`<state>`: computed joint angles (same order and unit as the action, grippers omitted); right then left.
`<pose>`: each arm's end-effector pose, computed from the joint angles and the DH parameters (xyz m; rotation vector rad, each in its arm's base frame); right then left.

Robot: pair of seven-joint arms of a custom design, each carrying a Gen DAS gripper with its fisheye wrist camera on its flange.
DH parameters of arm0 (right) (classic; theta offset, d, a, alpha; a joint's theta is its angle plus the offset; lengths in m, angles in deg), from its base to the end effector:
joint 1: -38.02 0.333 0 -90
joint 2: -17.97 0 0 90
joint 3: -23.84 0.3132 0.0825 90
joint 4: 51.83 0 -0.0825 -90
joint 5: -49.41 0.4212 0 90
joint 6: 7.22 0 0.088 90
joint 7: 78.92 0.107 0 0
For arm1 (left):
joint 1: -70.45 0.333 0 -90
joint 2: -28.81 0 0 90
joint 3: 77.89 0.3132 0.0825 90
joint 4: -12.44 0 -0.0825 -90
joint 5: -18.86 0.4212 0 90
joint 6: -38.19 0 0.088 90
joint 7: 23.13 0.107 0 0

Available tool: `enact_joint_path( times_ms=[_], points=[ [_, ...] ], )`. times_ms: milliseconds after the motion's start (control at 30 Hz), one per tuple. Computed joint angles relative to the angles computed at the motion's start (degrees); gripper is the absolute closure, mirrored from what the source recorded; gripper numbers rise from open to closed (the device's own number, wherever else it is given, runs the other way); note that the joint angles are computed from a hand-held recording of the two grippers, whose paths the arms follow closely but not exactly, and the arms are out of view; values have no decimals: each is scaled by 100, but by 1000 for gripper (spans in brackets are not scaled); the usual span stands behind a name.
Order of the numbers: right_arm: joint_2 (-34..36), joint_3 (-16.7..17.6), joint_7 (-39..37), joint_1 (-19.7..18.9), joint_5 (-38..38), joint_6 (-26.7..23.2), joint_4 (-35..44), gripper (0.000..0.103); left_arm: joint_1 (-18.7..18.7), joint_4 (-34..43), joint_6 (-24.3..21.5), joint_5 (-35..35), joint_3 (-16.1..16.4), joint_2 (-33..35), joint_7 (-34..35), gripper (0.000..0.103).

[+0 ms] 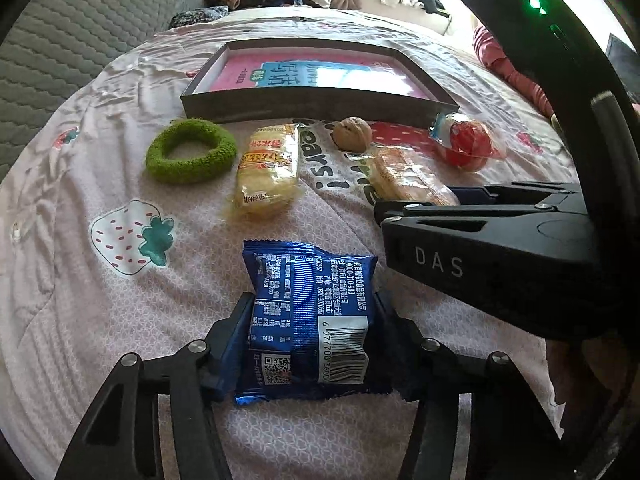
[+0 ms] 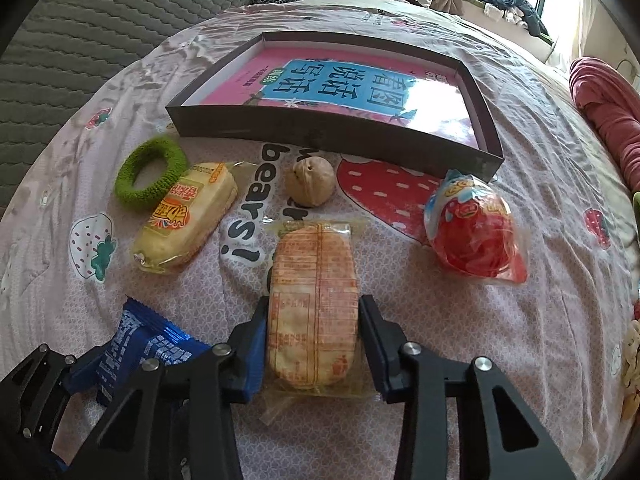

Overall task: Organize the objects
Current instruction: 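Close the left tool on the blue packet while the right tool grasps the bread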

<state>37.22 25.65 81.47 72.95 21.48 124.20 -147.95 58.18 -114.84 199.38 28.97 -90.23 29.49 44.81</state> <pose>0.5783 0.4161 0.4194 -1.6250 2.2412 -0.4965 0.5427 -0.2578 0.4095 -1.7457 2.1218 -0.7076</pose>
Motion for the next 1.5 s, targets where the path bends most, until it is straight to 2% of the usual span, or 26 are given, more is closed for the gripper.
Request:
enact_joint_path(
  times_ms=[433, 767, 1500],
  points=[
    [-80, 3, 115, -6, -8, 172, -120, 62, 21, 89, -67, -154, 2, 25, 51, 50],
    [-175, 24, 224, -16, -66, 225, -214, 62, 35, 61, -19, -1, 24, -62, -97, 50],
    [-395, 127, 446, 10, -507, -209, 20, 62, 177, 106, -35, 810, 88, -364, -810, 50]
  ],
)
